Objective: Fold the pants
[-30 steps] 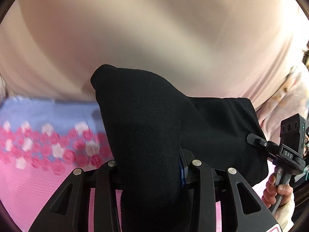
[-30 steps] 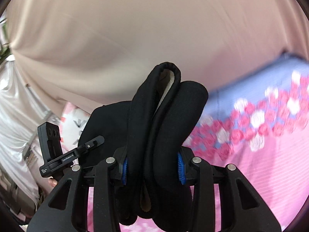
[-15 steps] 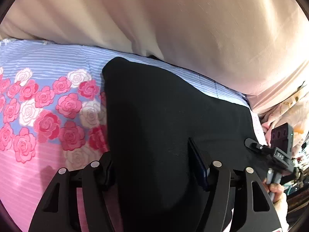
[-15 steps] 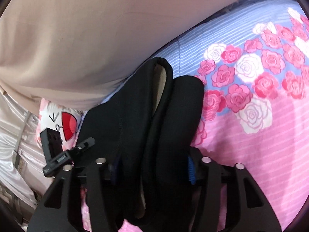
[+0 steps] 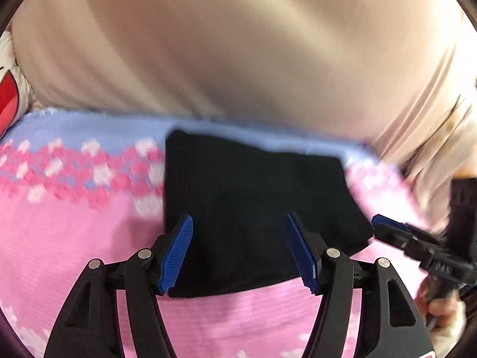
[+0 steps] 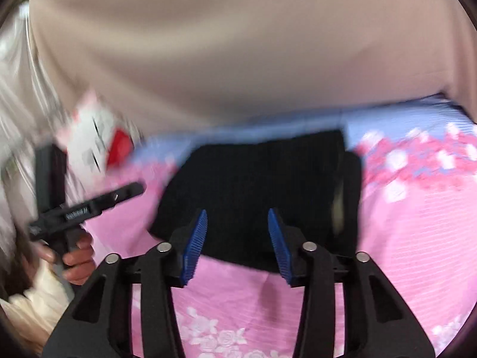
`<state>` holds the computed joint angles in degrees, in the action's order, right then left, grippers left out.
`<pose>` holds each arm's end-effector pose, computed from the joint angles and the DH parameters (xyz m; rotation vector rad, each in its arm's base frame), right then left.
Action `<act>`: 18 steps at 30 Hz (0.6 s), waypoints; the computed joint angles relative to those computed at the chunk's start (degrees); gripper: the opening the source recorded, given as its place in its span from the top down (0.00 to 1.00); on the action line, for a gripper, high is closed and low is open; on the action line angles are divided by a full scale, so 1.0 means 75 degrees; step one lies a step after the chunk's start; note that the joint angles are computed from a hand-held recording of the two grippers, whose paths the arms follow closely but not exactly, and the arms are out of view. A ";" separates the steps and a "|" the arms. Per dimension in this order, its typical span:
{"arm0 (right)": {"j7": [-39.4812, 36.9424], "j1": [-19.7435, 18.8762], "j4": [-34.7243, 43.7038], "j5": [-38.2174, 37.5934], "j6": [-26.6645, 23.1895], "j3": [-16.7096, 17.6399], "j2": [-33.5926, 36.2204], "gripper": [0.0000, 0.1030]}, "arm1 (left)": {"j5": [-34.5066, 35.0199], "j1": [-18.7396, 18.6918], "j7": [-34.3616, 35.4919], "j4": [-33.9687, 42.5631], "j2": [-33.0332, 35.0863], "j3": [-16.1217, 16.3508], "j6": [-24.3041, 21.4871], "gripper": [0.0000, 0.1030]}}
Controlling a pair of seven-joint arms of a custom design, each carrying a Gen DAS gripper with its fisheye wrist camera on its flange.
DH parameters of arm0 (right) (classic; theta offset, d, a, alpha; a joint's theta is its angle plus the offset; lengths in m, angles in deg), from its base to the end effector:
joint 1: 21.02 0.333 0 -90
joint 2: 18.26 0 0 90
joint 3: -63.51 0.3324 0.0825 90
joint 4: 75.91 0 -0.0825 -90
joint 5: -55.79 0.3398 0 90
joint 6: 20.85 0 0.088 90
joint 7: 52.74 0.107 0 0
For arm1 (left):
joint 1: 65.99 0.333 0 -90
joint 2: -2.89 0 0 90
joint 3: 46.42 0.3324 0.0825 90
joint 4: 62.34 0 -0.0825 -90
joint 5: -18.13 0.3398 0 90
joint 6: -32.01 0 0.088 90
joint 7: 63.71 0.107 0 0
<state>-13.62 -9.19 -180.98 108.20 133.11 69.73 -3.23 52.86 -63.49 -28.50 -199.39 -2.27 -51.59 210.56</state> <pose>0.6063 0.1640 0.4831 -1.9721 1.2118 -0.1945 0.4856 -0.0723 0.4847 -2.0373 1.4918 -0.8961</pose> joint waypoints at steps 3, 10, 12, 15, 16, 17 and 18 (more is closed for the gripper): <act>-0.0092 -0.0524 0.0328 0.0489 -0.0223 0.0102 0.0589 0.91 | 0.1958 0.0254 -0.1318 0.0551 0.0683 -0.0190 -0.1157 0.34; 0.0219 -0.0659 0.0433 0.0755 -0.0947 -0.0016 0.0478 0.97 | -0.0941 0.0262 0.1033 -0.0414 0.0404 0.0181 0.0064 0.31; -0.0182 -0.0681 0.0342 0.1328 -0.0725 0.0107 0.0071 0.91 | -0.0957 0.0259 0.0943 -0.0569 -0.0103 0.0132 0.0110 0.39; 0.0132 -0.0426 0.1321 0.1256 -0.0545 0.0073 0.0395 0.91 | 0.1023 0.1211 -0.0817 0.0308 -0.0218 -0.0708 -0.0290 0.35; 0.0563 -0.0282 0.1895 0.0871 -0.0551 0.0014 0.0769 0.90 | 0.0860 0.1094 -0.0641 0.0646 -0.0018 -0.0671 -0.0500 0.31; 0.1016 -0.0181 0.2461 0.0467 -0.0629 -0.0050 0.1202 0.90 | 0.0581 0.0825 -0.0363 0.1044 0.0240 -0.0532 -0.0816 0.29; 0.1501 -0.0157 0.3025 0.0040 -0.0794 -0.0155 0.1647 0.90 | 0.0458 0.0680 -0.0197 0.1578 0.0688 -0.0488 -0.1166 0.29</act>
<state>-2.36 -10.37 -158.29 108.50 127.15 68.57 9.12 56.30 -58.39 -29.97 -187.56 2.89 -55.25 201.82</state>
